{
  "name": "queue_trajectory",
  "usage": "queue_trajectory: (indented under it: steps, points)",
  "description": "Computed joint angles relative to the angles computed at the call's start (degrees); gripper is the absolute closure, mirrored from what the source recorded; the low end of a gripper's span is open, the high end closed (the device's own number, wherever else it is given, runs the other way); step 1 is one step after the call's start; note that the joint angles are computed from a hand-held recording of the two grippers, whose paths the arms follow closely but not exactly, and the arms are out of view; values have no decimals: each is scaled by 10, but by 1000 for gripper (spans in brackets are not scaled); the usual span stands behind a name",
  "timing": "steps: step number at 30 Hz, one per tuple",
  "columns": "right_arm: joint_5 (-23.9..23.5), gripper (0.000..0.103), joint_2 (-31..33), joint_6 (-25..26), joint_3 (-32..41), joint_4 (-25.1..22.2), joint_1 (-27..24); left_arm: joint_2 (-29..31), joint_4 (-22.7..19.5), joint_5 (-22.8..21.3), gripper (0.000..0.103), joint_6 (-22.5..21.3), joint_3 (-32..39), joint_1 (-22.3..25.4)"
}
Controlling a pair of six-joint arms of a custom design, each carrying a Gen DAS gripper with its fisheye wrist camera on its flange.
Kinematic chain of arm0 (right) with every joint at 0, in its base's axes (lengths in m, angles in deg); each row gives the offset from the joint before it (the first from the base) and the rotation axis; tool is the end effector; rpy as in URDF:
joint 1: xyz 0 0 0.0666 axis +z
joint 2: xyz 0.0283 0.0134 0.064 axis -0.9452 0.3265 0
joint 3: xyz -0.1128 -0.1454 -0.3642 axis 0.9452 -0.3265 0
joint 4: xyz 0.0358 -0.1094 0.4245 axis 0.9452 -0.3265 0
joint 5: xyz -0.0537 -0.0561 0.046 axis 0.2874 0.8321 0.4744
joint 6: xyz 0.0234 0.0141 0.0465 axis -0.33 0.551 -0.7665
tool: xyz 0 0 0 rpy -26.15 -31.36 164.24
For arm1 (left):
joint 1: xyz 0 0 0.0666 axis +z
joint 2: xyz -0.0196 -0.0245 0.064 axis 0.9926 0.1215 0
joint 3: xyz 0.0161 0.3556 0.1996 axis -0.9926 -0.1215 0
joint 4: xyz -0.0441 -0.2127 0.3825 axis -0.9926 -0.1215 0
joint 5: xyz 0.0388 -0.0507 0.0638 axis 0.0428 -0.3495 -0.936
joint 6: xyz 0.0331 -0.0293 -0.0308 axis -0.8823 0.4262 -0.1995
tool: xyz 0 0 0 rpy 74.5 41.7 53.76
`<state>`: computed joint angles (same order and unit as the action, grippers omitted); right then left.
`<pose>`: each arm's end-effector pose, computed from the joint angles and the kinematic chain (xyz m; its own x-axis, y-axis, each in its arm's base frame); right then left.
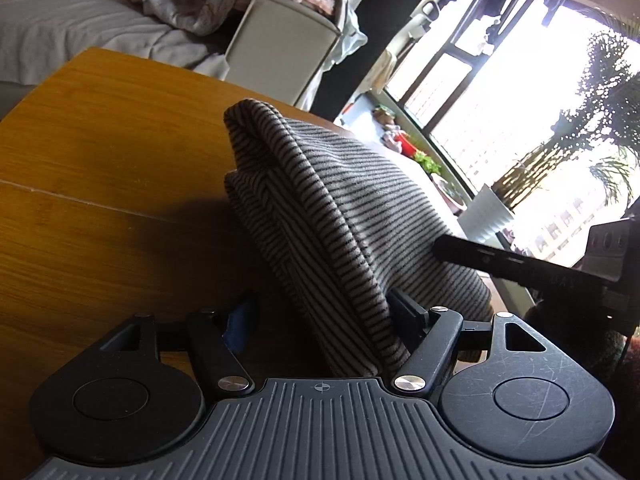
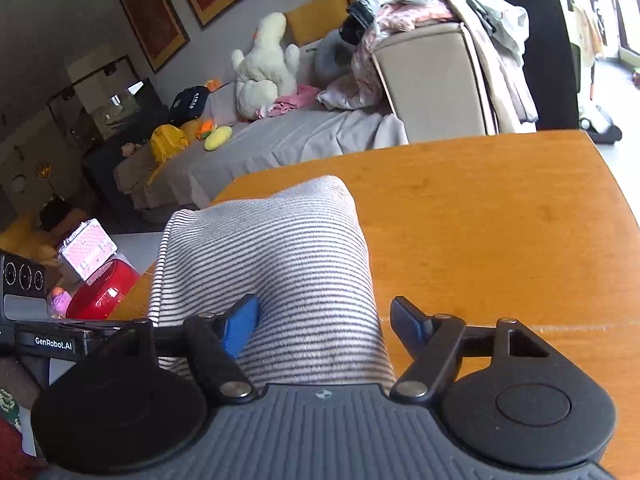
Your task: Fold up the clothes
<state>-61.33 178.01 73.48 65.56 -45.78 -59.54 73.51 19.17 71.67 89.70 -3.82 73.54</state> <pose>0.6733 0.1546 0.3563 -0.6737 -0.0639 -0.7362 -0.5107 0.7603 0.4014 0.6075 -0.1120 0.3410 -0.7040 -0.2975 -0.6449 0.0840 0.8667 -0.4916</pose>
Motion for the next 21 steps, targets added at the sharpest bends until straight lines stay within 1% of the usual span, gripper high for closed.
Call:
queue_trajectory:
  steps: [1, 3, 5, 8, 10, 12, 13, 17, 21]
  points:
    - [1, 19, -6, -1, -11, 6, -2, -1, -3, -4, 27, -2, 1, -1]
    - [-3, 17, -17, -1, -27, 17, -5, -4, -9, -10, 27, -4, 1, -3]
    - [-15, 11, -23, -4, -36, 22, -9, -9, -14, -12, 27, -3, 2, -4]
    - [-19, 10, -19, -11, -36, 18, -10, -11, -19, -19, 27, -8, 4, -7]
    - [-20, 10, -12, -10, -31, 10, -6, -7, -22, -21, 26, -4, 7, -9]
    - [-26, 15, -6, -4, -28, 9, -1, -6, -20, -20, 25, 1, 6, -8]
    - [-29, 20, -4, 1, -28, 13, 2, -5, -18, -18, 25, 0, 5, -7]
    - [-17, 21, 8, -13, -17, 33, 16, 0, -6, -19, 31, -4, 6, -4]
    - [-23, 22, 45, -26, 29, 31, 28, 11, -8, -41, 34, -19, 24, 3]
